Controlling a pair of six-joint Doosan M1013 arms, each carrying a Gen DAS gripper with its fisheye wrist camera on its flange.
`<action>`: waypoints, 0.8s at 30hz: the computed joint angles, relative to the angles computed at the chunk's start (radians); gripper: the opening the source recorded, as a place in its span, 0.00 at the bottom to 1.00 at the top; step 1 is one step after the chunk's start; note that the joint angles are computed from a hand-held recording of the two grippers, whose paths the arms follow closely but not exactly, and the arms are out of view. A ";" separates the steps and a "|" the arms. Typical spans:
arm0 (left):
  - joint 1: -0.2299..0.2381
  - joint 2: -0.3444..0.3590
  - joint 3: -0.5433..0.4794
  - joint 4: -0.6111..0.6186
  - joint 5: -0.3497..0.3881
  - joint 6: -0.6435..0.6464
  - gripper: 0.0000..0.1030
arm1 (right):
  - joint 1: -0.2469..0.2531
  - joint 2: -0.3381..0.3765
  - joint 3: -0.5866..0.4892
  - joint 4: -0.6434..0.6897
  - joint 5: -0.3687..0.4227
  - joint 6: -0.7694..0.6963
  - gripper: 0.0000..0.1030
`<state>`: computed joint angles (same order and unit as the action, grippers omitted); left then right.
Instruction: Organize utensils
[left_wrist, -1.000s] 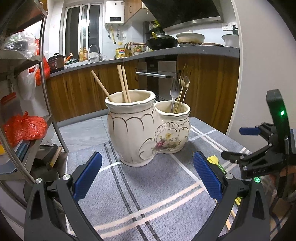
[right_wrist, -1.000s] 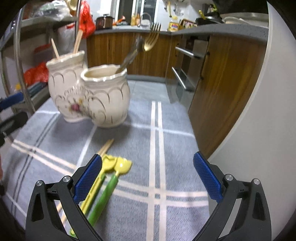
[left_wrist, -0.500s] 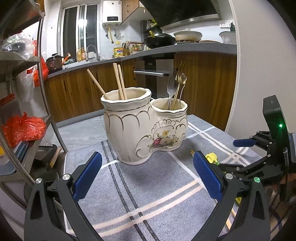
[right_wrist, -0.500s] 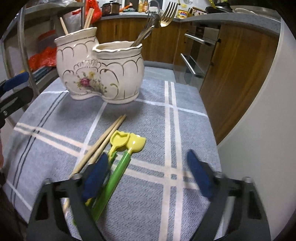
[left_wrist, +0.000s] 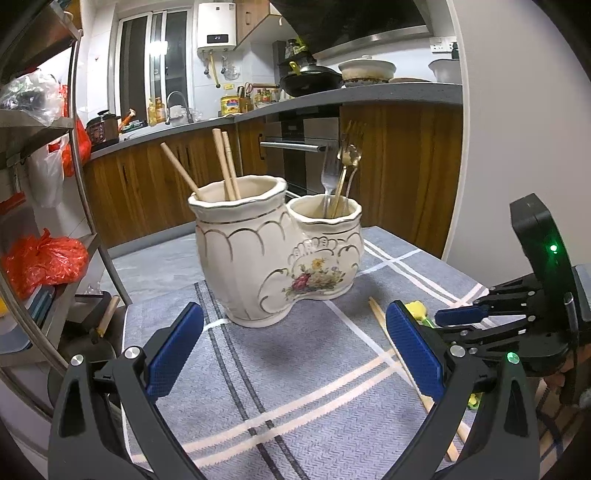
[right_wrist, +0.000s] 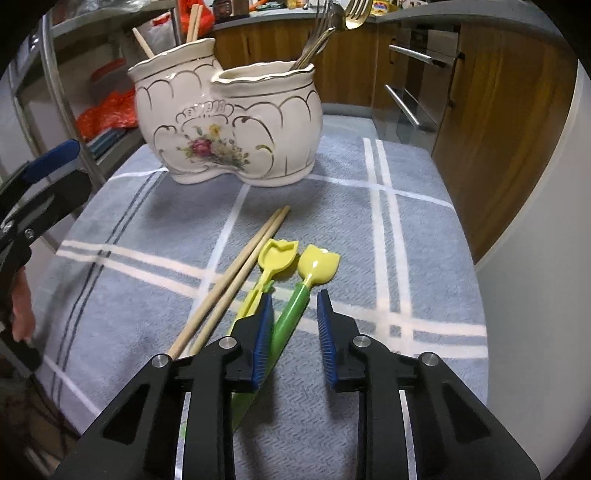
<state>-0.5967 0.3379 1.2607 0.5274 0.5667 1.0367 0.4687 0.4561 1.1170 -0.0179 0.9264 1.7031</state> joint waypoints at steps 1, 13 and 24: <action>-0.004 0.002 -0.004 0.002 0.008 0.007 0.95 | 0.000 0.001 -0.002 -0.003 0.001 0.001 0.23; -0.028 0.058 -0.100 -0.207 0.183 0.223 0.94 | -0.014 -0.008 0.027 0.010 -0.081 -0.048 0.10; -0.026 0.107 -0.168 -0.403 0.347 0.321 0.38 | -0.035 -0.044 0.081 0.056 -0.220 -0.079 0.10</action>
<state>-0.6222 0.4453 1.0928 0.1242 0.9137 1.3578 0.4337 0.4124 1.1979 0.0380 0.7069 1.6236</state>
